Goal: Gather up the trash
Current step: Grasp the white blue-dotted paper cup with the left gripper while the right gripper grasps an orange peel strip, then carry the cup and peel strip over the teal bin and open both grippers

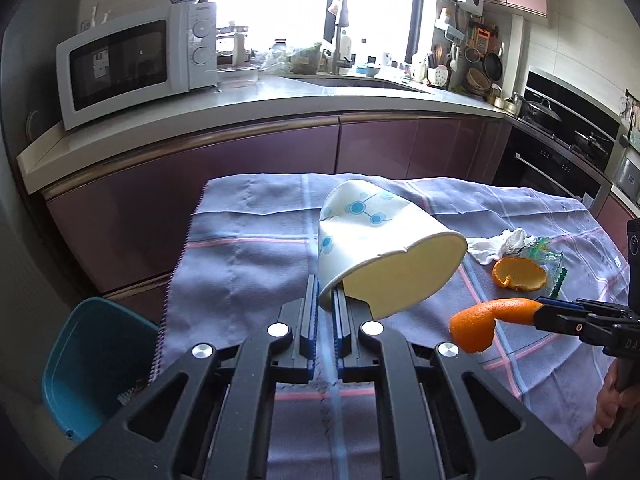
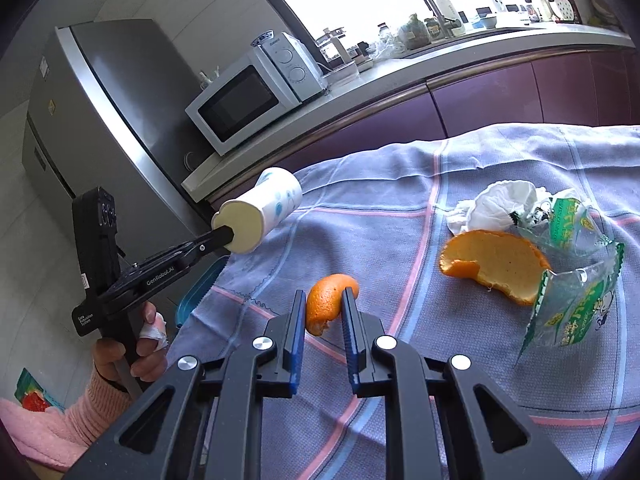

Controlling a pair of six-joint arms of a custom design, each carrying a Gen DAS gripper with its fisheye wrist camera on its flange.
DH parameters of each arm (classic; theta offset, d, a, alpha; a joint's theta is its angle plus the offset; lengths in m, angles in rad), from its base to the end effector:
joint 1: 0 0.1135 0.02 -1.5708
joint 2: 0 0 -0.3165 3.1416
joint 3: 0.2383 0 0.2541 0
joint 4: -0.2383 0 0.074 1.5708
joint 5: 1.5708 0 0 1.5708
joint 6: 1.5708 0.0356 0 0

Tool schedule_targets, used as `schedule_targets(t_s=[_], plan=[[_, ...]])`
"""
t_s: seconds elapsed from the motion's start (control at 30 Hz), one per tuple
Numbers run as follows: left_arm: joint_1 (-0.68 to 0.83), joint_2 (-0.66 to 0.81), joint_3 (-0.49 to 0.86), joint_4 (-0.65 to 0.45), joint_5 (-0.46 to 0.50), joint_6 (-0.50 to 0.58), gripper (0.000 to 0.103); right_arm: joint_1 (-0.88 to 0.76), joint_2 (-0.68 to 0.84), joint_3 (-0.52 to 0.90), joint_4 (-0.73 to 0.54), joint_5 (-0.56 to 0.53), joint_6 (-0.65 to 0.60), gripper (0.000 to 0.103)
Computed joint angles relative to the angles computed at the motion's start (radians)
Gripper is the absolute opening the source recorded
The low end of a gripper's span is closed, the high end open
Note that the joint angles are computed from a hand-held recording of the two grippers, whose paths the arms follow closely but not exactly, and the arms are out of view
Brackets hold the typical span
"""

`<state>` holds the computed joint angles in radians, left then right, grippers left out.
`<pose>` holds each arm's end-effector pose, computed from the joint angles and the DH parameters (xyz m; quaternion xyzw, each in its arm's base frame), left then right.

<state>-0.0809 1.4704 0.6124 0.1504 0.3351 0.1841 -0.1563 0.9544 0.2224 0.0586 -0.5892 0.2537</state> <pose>0.2751 -0.0340 0.2109 0.1875 0.8785 -0.1300 0.4197 0.1431 -0.0025 0.1867 0.0522 0.8698 0.2815 0.4019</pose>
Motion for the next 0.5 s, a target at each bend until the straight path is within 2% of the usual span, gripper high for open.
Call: schedule_targets(t_s=[0.27, 0.5], plan=[[0.279, -0.108, -0.048, -0.081, 0.127, 0.106, 0.007, 0.164, -0.023, 0.037, 0.007, 0.080, 0.075, 0.015], [0.532, -0.126, -0.034, -0.154, 0.238, 0.218, 0.007, 0.330, 0.024, 0.085, 0.060, 0.152, 0.141, 0.015]])
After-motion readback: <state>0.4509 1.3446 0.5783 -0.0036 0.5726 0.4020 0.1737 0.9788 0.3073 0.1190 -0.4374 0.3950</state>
